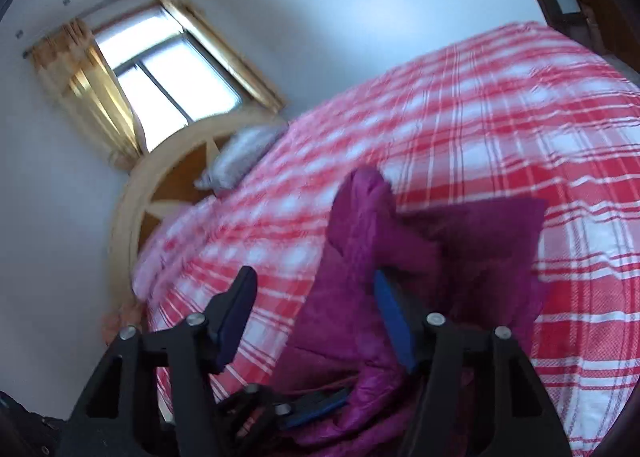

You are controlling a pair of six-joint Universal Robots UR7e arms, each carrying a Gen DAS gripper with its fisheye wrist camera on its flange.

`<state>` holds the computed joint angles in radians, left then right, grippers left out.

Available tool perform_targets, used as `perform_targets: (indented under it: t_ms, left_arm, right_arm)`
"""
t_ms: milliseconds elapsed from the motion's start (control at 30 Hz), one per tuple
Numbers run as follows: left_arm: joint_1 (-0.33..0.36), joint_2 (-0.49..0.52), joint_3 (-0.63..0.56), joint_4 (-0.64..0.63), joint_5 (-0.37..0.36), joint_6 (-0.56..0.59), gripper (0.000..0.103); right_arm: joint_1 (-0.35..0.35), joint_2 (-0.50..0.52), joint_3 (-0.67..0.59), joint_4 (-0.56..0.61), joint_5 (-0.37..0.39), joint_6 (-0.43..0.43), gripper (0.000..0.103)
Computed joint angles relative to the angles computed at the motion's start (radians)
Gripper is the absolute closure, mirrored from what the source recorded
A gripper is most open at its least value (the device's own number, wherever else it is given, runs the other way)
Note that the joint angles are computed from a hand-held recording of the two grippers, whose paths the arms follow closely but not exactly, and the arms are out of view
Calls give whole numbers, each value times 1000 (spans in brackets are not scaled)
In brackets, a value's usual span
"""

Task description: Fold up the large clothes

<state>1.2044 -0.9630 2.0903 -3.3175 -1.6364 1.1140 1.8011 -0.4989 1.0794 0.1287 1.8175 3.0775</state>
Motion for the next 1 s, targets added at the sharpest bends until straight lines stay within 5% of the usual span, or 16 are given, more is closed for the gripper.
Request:
perform_targets:
  t_ms: [67, 167, 233, 300, 400, 467, 600, 667, 833, 1000]
  left_arm:
    - [16, -45, 12, 21, -13, 15, 31]
    - [78, -109, -11, 93, -87, 12, 25]
    - [113, -108, -45, 81, -107, -7, 10]
    - [133, -65, -111, 67, -81, -57, 6]
    - [147, -13, -232, 228, -48, -168, 6]
    - [158, -4, -262, 332, -92, -216, 6]
    - [143, -29, -188, 347, -143, -150, 6]
    - [138, -44, -140, 272, -137, -97, 6]
    - [185, -74, -125, 214, -157, -4, 6]
    - [253, -96, -180, 242, -145, 56, 6]
  right_arm:
    - [10, 43, -71, 55, 131, 18, 41]
    - [-2, 26, -44, 42, 214, 76, 42]
    - [-16, -6, 7, 10, 213, 93, 42]
    - [-18, -20, 19, 10, 259, 100, 42]
    - [23, -1, -15, 2, 392, 136, 42]
    - [50, -37, 42, -97, 363, 135, 41]
    - [90, -30, 22, -185, 222, 124, 16]
    - [76, 9, -45, -147, 82, 142, 9]
    - [21, 153, -275, 11, 7, 242, 10]
    - [40, 188, -292, 23, 262, 164, 11]
